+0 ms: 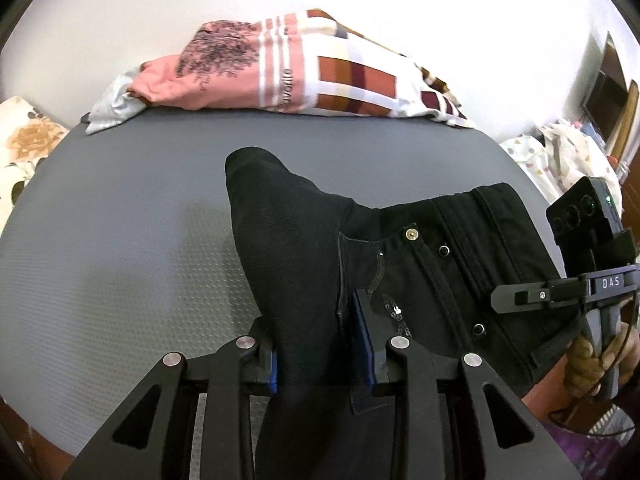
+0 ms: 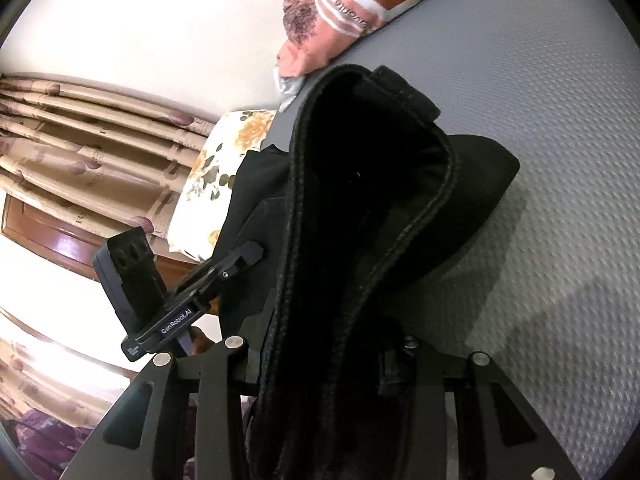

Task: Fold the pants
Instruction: 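Grasp the jeans fold with the left gripper while the right gripper holds it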

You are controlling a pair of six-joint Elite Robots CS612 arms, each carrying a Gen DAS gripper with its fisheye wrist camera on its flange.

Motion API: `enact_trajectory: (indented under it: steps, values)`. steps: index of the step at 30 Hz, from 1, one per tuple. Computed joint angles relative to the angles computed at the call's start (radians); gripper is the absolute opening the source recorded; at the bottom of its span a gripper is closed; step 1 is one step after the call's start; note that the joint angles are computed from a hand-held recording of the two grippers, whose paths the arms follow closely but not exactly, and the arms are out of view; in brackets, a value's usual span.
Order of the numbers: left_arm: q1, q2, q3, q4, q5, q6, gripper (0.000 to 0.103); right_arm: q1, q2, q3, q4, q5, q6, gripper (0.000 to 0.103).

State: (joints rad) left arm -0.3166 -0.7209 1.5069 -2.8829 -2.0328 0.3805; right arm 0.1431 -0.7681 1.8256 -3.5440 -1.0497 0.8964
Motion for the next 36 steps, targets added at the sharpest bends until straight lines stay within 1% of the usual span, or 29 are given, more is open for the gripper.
enact_trajectory:
  steps: [10, 23, 29, 36]
  values:
    - [0.030, 0.053, -0.108, -0.005, 0.030, -0.051, 0.030, 0.002, 0.050, -0.149, 0.121, 0.052, -0.057, 0.036]
    - [0.051, 0.125, -0.247, -0.019, 0.068, -0.103, 0.030, 0.003, 0.115, -0.319, 0.231, 0.077, -0.111, 0.036]
    - [0.058, 0.151, -0.292, 0.001, 0.072, -0.123, 0.030, 0.006, 0.139, -0.364, 0.260, 0.088, -0.112, 0.036]
    - [0.063, 0.166, -0.314, 0.016, 0.078, -0.132, 0.030, 0.009, 0.156, -0.400, 0.299, 0.094, -0.123, 0.036]
